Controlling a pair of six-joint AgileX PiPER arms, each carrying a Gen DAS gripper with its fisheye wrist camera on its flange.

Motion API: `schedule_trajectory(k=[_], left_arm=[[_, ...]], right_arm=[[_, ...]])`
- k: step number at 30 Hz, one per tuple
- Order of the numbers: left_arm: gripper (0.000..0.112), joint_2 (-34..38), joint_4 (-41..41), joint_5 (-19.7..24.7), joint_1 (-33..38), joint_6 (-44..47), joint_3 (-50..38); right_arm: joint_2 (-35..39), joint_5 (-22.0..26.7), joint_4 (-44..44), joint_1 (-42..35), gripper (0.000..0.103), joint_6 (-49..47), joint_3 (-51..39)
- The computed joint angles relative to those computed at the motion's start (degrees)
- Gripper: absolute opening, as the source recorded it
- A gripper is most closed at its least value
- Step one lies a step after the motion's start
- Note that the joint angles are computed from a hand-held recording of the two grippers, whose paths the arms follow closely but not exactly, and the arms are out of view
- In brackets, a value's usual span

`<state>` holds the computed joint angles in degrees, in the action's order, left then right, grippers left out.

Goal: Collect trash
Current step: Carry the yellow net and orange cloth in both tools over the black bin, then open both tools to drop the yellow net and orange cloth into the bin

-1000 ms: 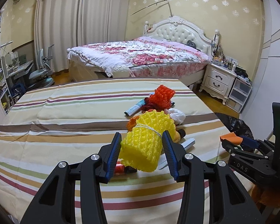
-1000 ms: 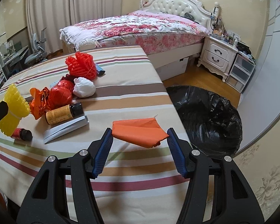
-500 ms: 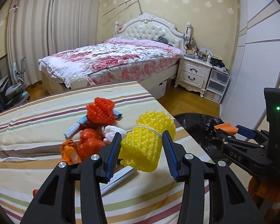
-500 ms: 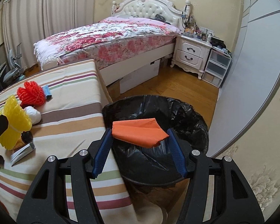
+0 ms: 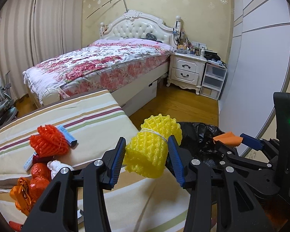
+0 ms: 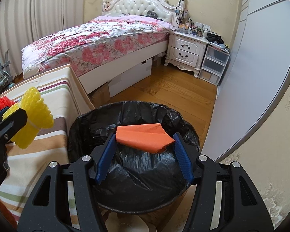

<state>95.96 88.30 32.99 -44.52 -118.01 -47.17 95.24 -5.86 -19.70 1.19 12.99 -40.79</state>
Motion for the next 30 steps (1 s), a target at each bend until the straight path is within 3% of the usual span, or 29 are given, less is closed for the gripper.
schedule_trajectory(k=[5, 8, 12, 22, 30], left_arm=[[0.046, 4.05, -0.7, -2.42, 1.47, 3.0, -4.55], [0.06, 6.7, -3.47, -2.63, 2.34, 6.37, -7.29], [0.071, 7.89, -4.51, -4.51, 3.86, 6.26, -8.17], [0.076, 6.59, -4.16, -2.5, 3.83, 4.65, -6.74], [0.08, 1.49, -3.15, 1.4, 2.02, 1.82, -1.44]], right_arm=[[3.11, -0.48, -6.24, -0.95, 0.061, 5.81, -2.76], [4.18, -0.63, 2.79, -0.51, 0.072, -2.4, -3.61], [5.22, -0.23, 9.45, -0.96, 0.073, -8.34, -4.29], [5.57, -0.52, 13.03, -1.58, 0.073, -11.78, -2.93], [1.96, -0.81, 10.5, 0.38, 0.075, -8.57, 1.34]])
